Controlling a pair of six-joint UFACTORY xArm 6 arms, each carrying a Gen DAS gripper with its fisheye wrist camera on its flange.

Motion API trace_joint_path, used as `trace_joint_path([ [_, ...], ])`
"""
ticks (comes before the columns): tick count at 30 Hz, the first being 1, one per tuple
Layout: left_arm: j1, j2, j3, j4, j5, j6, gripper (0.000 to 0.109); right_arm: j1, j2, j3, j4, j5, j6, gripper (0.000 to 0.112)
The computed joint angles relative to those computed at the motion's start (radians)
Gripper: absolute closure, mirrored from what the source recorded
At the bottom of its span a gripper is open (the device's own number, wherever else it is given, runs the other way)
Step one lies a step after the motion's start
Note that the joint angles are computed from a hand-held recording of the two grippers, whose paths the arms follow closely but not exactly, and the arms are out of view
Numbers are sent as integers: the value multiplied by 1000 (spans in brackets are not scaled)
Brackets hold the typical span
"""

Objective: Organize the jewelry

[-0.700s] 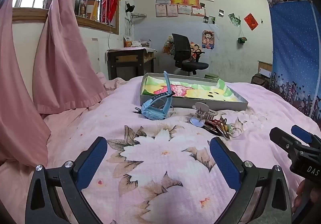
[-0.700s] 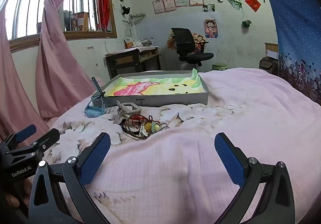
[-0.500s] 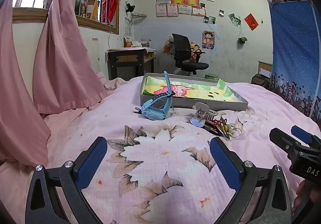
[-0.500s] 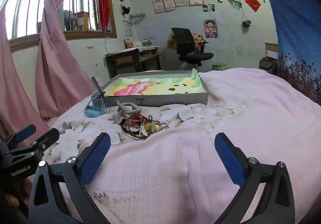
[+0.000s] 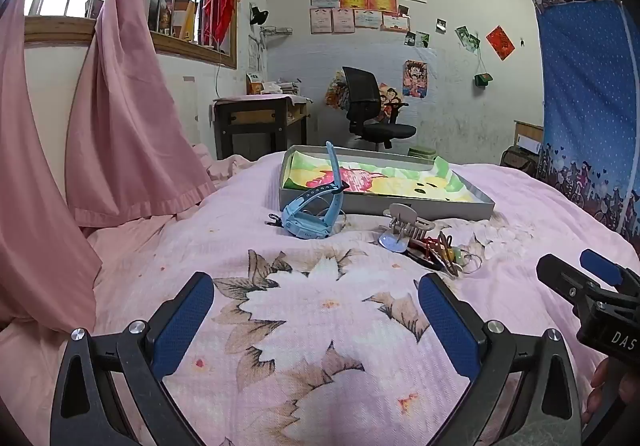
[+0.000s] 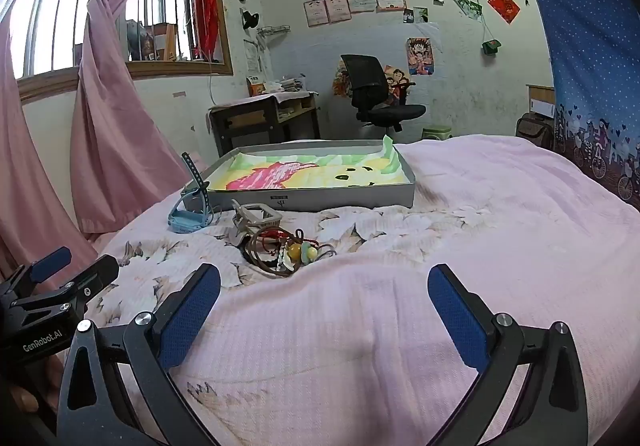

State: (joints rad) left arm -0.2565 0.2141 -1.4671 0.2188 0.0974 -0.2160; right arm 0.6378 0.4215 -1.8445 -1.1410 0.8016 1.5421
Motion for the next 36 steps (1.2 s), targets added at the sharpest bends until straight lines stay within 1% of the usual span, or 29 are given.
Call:
trace_joint_path([
  [3,0,0,0,-1,0,1,6,-10,-3,8,-3,-10,0,10],
  [36,0,0,0,1,1,3,6,-3,-10,15,-2,-1,3,10],
])
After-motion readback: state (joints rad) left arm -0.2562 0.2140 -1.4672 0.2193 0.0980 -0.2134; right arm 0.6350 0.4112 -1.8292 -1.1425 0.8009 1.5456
